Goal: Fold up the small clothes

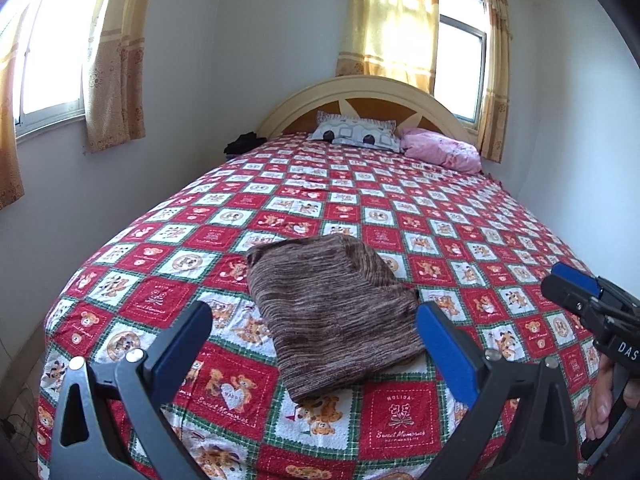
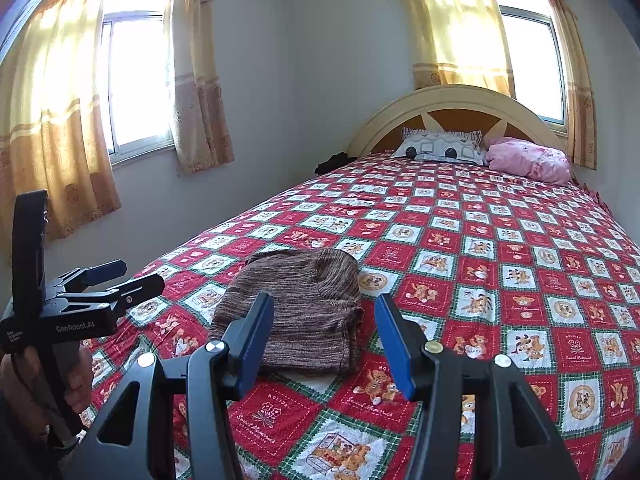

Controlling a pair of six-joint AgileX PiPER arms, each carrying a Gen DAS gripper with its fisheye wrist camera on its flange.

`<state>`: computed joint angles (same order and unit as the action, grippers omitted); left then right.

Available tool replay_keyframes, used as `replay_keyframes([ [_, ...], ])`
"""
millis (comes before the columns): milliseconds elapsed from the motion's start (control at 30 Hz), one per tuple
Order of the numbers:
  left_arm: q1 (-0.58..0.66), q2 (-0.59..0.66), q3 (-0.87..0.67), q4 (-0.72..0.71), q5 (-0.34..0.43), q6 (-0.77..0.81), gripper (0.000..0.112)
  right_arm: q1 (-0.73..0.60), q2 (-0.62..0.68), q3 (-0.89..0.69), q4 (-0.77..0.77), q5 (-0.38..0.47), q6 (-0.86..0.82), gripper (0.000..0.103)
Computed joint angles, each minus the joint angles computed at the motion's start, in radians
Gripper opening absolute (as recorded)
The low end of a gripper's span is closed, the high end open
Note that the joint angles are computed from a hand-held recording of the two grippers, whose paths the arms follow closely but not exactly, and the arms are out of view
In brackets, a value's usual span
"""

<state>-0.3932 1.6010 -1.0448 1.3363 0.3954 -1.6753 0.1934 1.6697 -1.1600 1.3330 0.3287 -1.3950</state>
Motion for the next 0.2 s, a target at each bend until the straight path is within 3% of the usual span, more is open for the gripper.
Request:
replay_keyframes([
  [200, -0.006, 0.002, 0.006, 0.06, 0.009, -0.045, 0.103, -0.004, 0.006, -0.003, -0.014, 0.003, 0.013, 0.054],
])
